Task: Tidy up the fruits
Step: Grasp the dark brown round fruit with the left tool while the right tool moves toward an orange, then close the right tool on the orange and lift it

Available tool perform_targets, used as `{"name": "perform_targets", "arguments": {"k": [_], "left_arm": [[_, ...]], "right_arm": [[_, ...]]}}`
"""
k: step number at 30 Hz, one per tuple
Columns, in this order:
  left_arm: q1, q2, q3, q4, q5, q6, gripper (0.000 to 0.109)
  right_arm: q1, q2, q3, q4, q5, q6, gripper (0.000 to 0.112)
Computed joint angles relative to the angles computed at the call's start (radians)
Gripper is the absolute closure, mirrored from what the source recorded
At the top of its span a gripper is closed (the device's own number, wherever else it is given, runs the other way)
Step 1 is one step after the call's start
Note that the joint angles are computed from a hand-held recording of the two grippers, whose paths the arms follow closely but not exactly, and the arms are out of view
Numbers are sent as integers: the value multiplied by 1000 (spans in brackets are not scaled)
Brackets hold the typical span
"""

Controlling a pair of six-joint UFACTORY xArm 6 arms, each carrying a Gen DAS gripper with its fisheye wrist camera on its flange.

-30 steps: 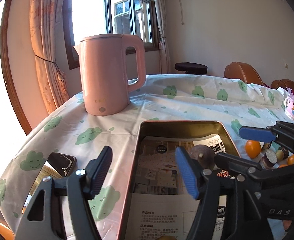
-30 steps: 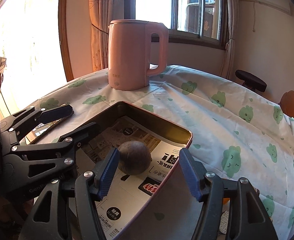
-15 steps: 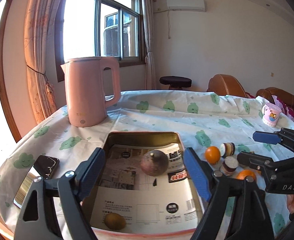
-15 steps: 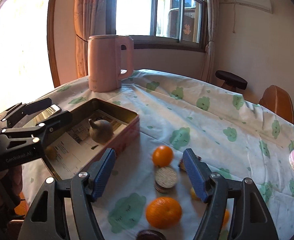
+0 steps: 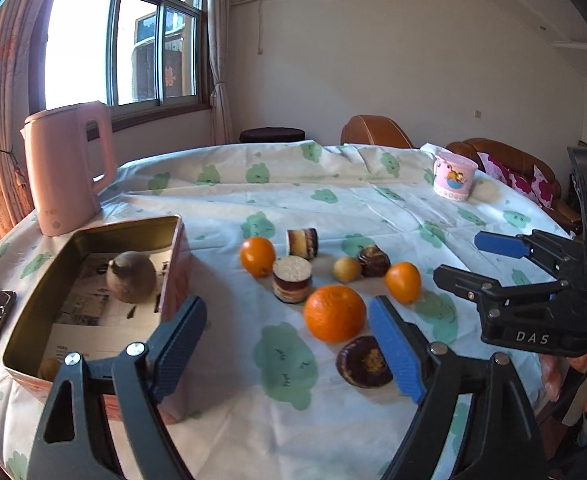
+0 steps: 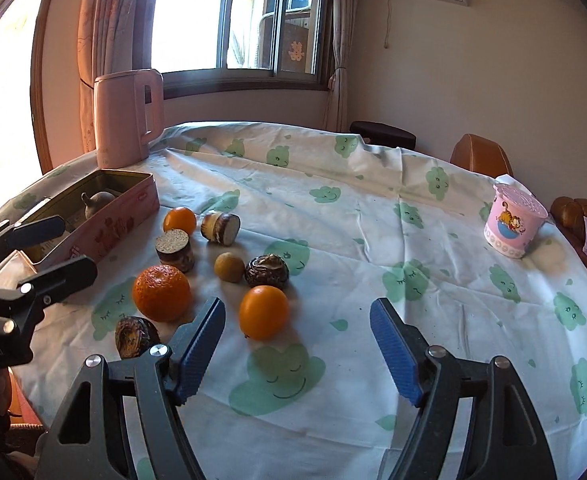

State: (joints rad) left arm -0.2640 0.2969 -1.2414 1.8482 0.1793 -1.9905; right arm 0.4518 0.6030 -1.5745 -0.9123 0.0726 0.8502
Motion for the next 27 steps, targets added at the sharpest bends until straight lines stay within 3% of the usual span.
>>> {"name": "perform_targets", "arguments": {"k": [4, 13, 17, 20, 23, 25, 27], "left_arm": [[-19, 37, -20, -85, -30, 99, 23], [-31, 112, -38, -388, -99, 417, 40], [-27, 137, -36, -526, -131, 555, 64], [-19, 133, -40, -444, -145, 473, 64], [-15, 109, -46, -264, -136, 300, 64], [-19, 76, -40, -116, -94, 152, 64], [-21, 46, -25, -49, -32, 83, 64]], "right_arm": [[-25, -7, 14, -112, -7, 117, 36], [-49, 7, 18, -110, -36, 153, 36], [-44, 13, 13, -96, -27, 135, 36], [-40, 16, 12, -56, -23, 96, 36], [-32, 24, 7, 24, -24, 24, 36], [-18, 34, -2, 116, -21, -69, 36], [-1, 47, -17, 229, -15, -178, 36]]}}
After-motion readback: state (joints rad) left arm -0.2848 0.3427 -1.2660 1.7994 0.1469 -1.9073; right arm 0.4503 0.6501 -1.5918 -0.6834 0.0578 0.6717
